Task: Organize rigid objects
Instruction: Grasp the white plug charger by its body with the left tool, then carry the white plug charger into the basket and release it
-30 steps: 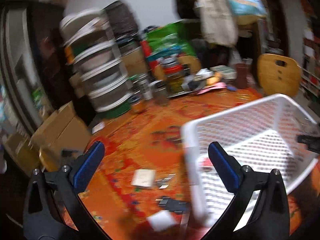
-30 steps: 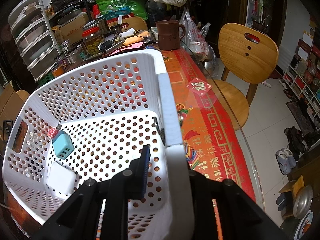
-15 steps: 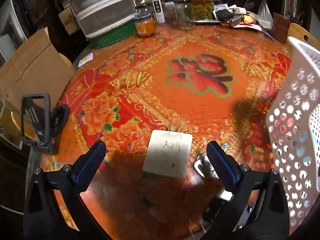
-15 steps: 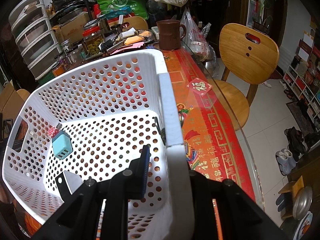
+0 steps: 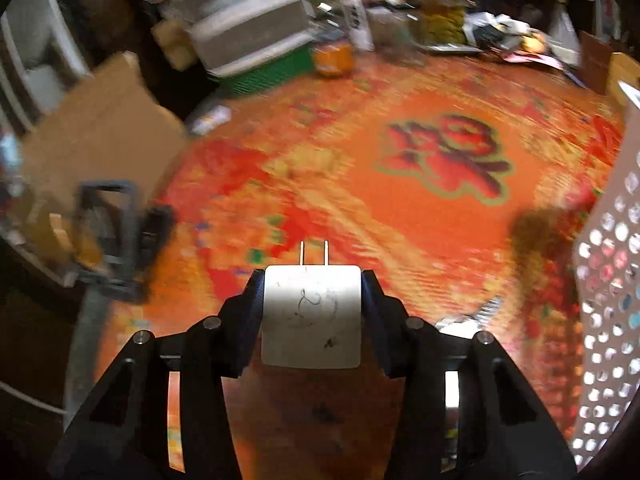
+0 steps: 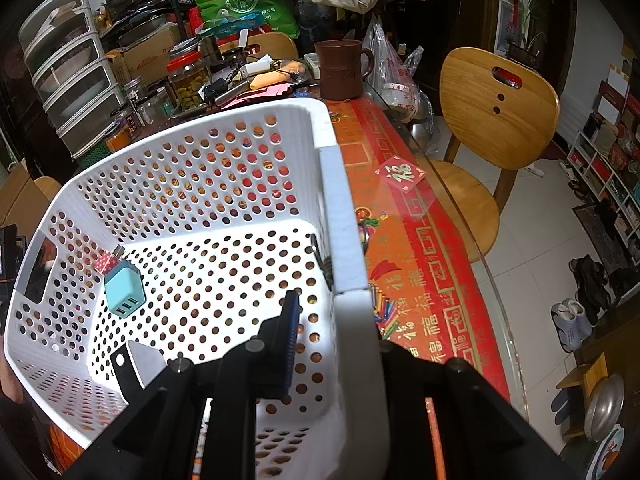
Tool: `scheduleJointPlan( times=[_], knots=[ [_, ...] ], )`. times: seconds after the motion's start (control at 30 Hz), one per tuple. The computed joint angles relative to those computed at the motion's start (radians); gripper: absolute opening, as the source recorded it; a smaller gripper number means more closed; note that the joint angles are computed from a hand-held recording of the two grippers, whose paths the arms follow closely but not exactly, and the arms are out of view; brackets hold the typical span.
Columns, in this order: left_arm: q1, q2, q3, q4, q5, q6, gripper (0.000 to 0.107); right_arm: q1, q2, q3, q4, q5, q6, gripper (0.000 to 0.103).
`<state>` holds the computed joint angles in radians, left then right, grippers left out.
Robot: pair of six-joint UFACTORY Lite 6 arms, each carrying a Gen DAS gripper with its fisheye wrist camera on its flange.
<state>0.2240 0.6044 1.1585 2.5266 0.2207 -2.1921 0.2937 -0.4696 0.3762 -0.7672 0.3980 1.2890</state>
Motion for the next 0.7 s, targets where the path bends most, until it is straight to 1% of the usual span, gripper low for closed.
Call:
scheduleJointPlan(
  times=[0.03,0.1,0.2,0.37,0.53,0.63,0.7],
  knots=[
    [-0.014,-0.023,-0.032,-0.069,0.078,0.063,0.044,0.000,-0.001,-0.001,-0.004,0.000,0.003,0.018],
    [-0.025,-0.070,-0.083,-0.092,0.169,0.080,0.044,-0.002,-0.006,-0.005,-0.007,0.000,0.004,0.018],
    [-0.014,-0.139,-0.139,-0.063,0.220,0.050,0.044,-0.008,-0.009,-0.006,0.002,-0.004,-0.007,0.018],
    [0.008,-0.258,-0.213,0.000,0.193,0.000,0.044,-0.007,-0.010,-0.006,0.000,-0.003,-0.008,0.018],
    [-0.012,-0.425,-0.319,0.029,0.162,-0.028,0.044,-0.006,-0.009,-0.006,0.001,-0.002,-0.008,0.018],
    [-0.038,-0.534,-0.366,-0.014,0.112,0.009,0.044,-0.007,-0.010,-0.005,0.002,-0.002,-0.010,0.018],
    [-0.072,-0.604,-0.397,-0.112,0.097,0.095,0.044,-0.007,-0.009,-0.005,0.002,-0.002,-0.011,0.018]
  ],
)
